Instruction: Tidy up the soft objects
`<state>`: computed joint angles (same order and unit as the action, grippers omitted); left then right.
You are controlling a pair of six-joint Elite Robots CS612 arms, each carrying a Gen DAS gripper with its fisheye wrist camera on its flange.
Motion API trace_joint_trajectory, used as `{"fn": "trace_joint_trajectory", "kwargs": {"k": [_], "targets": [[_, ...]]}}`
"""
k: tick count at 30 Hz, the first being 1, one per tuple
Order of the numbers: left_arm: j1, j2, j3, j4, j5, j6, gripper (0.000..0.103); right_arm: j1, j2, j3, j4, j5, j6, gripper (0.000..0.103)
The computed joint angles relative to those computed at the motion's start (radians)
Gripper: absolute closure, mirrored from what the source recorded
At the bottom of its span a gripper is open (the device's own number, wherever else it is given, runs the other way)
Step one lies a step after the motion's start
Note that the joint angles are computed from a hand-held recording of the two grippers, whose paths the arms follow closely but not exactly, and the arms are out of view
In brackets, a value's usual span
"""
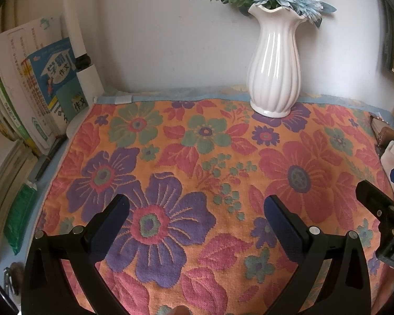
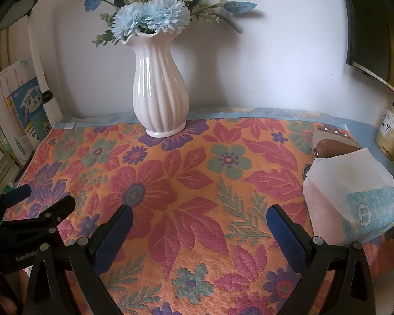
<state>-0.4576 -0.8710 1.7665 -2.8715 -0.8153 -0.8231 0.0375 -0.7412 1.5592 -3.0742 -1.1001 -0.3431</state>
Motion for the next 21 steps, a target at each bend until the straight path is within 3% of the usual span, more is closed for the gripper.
{"fn": "trace_joint_trajectory", "kwargs": {"k": [21], "targets": [[0.002, 0.007, -0.008, 0.007, -0.011, 0.034, 0.001, 0.004, 0.001, -0.001, 0.007, -0.014, 0.000, 0.002]]}}
